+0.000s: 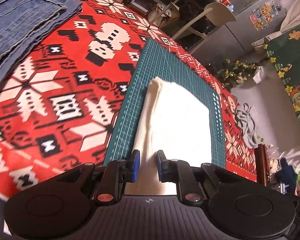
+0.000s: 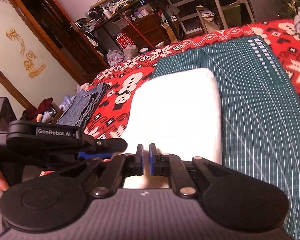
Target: Fold clothes
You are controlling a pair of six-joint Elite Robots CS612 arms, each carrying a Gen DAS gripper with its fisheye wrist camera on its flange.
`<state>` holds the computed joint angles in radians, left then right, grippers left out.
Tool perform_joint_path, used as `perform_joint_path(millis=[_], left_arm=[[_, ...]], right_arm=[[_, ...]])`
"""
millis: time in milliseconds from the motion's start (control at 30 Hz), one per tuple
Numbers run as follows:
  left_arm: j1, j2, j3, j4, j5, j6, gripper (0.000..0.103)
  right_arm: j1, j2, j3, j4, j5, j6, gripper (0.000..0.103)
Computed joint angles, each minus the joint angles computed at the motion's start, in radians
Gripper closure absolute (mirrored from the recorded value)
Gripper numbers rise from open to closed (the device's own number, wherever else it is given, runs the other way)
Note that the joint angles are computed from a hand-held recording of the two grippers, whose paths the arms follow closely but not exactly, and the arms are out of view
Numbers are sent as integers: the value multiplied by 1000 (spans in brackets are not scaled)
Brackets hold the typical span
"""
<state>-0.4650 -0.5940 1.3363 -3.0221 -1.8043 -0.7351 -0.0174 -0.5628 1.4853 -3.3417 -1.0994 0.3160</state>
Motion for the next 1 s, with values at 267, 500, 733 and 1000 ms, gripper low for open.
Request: perform_joint_path(millis=[267,500,733,1000], left_arm=[[-11,-39,60,13,29,33,87],[-23,-68,98,19,70,87,88],[-39,-78,107,3,119,155,88],[-38,-93,120,20,116,152,89]], right_arm=[[-6,-19,60,-88,3,55,95],[-28,-14,68,-158,-27,155,94],[-30,-7,60,-129,-27,147,94],[-23,-22,90,-116,-46,141,94]])
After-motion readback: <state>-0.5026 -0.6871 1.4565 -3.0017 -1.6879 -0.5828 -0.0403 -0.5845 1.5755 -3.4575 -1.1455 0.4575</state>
